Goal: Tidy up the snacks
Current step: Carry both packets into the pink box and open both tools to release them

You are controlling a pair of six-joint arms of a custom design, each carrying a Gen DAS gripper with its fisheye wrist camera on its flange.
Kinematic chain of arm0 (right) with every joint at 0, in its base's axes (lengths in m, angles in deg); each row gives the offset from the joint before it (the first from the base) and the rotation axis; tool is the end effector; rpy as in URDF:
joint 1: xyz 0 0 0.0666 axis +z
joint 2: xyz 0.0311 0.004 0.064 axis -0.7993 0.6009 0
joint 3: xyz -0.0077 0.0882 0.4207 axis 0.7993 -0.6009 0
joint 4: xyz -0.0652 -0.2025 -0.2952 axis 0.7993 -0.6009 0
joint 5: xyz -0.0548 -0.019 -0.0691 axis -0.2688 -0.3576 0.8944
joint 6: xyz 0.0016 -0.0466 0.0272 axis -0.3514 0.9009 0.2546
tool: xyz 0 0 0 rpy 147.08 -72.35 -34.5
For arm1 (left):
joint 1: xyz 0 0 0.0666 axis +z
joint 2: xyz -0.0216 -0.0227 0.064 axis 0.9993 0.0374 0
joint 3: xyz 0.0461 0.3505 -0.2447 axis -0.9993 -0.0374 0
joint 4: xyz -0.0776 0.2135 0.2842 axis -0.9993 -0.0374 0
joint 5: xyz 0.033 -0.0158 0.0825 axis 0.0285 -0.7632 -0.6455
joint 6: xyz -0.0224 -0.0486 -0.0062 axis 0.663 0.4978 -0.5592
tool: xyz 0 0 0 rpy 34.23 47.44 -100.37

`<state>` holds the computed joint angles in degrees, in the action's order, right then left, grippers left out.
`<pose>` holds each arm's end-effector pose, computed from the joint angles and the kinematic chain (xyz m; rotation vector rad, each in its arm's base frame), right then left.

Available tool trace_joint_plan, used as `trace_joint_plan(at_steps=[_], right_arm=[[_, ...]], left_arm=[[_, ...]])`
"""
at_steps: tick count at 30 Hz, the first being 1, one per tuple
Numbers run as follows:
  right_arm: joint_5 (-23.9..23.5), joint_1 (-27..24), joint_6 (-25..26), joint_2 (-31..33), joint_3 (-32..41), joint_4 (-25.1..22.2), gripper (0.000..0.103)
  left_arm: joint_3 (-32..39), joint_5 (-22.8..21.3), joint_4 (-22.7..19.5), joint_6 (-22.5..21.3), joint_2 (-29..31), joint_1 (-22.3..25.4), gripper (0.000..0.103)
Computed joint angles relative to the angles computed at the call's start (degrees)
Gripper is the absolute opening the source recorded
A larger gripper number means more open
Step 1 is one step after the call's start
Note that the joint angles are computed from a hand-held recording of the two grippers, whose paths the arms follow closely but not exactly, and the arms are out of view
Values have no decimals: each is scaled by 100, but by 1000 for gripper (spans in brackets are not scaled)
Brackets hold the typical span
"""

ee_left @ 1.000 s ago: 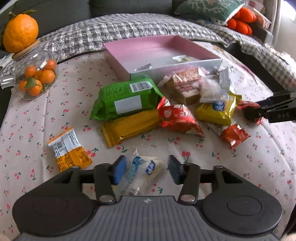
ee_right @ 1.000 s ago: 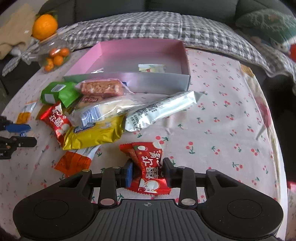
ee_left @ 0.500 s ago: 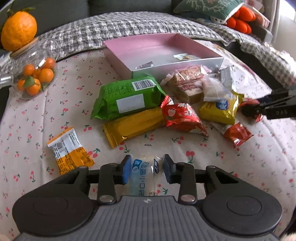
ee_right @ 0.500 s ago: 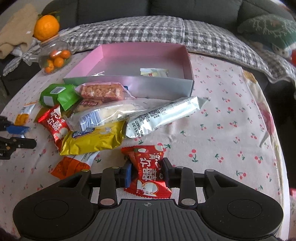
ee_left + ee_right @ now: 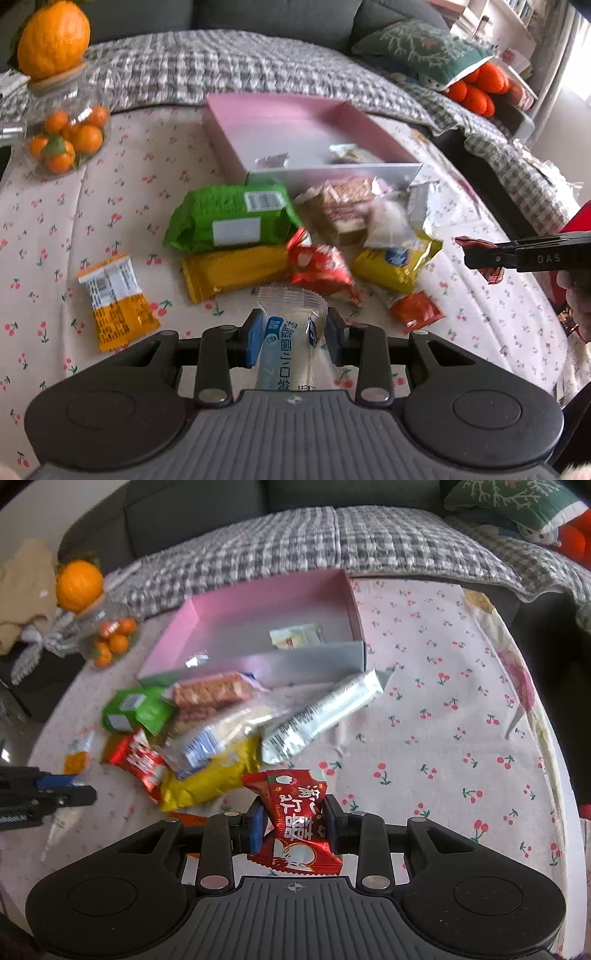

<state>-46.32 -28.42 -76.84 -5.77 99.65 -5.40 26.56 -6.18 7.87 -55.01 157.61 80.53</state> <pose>0.4097 0.1813 0.3527 0.5013 2.4632 0.3100 0.6284 -0.1027 0.3678 1.2230 2.2836 -0.6999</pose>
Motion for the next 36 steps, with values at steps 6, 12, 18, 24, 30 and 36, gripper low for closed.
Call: trace_joint_plan(at_steps=[6,12,18,24,30,36], right_arm=[[25,-56,-14,-58,94,111,31],[-88,-148,-114,55,250,247,31],[-241,-356,-259,245,511,428,31],[-679,-643,-589,493,709,745,31],[-1011,-851,-1125,776,825,1144,31],[-1107,-990,-1591,984,814,1659,31]], left_arm=[[50,192,134,228,-69,-77,31],[137,302,286,548,-76,-202,31],[437,252,345,997,64,-364,31],[1089,74,108,1504,379,-553,31],[1724,-136,52,1915,696,-756,31],[2215,-253,205,2320,1031,-942,32]])
